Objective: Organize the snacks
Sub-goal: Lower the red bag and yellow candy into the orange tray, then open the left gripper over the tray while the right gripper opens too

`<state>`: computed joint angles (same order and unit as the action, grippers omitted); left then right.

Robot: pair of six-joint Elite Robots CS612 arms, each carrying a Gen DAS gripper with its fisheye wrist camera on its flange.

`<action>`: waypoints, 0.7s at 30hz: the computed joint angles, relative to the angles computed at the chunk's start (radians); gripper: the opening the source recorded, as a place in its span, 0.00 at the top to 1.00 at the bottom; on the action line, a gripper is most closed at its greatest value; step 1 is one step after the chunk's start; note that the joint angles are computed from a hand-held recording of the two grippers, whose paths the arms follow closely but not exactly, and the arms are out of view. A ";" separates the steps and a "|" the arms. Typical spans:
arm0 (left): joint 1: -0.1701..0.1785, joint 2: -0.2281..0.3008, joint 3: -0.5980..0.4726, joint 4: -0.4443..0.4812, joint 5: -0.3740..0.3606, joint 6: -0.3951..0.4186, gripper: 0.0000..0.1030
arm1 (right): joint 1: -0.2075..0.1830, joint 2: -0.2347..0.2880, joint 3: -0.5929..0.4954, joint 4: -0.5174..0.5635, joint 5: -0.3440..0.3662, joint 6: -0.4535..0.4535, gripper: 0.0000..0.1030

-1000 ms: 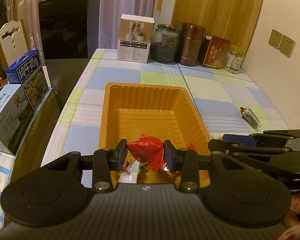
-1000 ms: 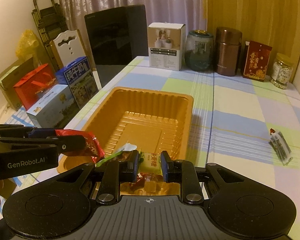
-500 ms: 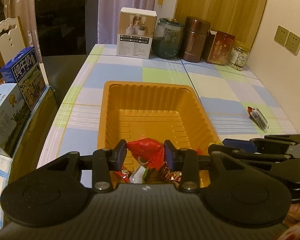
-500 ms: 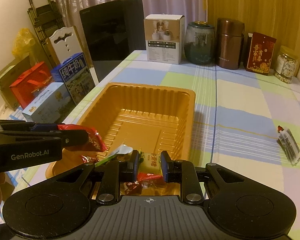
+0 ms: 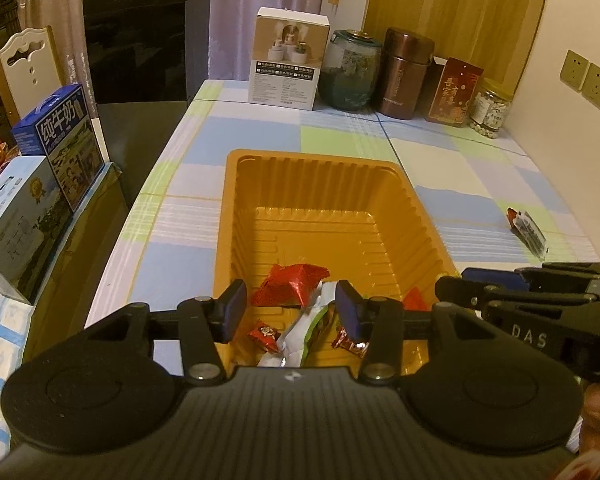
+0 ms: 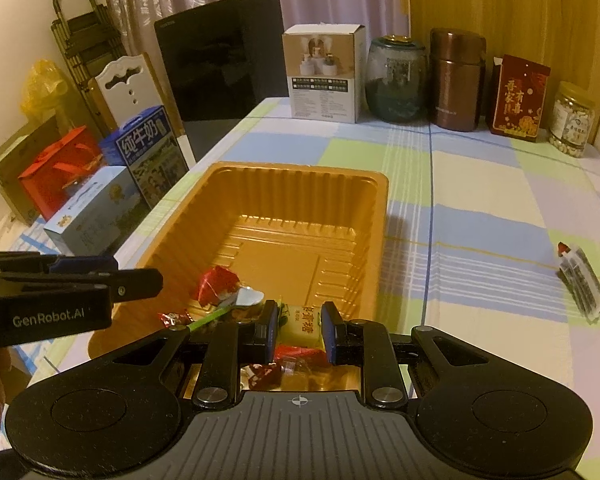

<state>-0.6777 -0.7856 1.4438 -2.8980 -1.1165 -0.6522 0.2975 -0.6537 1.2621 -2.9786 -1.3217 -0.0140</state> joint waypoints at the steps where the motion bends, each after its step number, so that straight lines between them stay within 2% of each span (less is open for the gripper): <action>1: 0.000 -0.001 0.002 0.000 0.000 0.001 0.56 | 0.001 0.000 -0.001 -0.003 0.001 0.001 0.77; 13: -0.001 -0.009 0.012 -0.008 0.008 -0.001 0.56 | 0.004 0.000 -0.003 -0.029 0.019 0.008 0.77; 17: 0.000 -0.010 0.014 -0.007 0.010 -0.002 0.56 | 0.000 0.004 -0.007 -0.037 0.059 0.014 0.77; 19: 0.000 -0.010 0.016 -0.006 0.012 -0.004 0.56 | 0.000 0.007 -0.006 -0.061 0.063 0.019 0.58; 20: 0.000 -0.011 0.017 -0.005 0.014 -0.005 0.56 | 0.001 0.009 -0.002 -0.081 0.057 0.026 0.37; 21: 0.000 -0.012 0.019 -0.004 0.014 -0.005 0.56 | -0.001 0.009 0.001 -0.095 0.057 0.037 0.31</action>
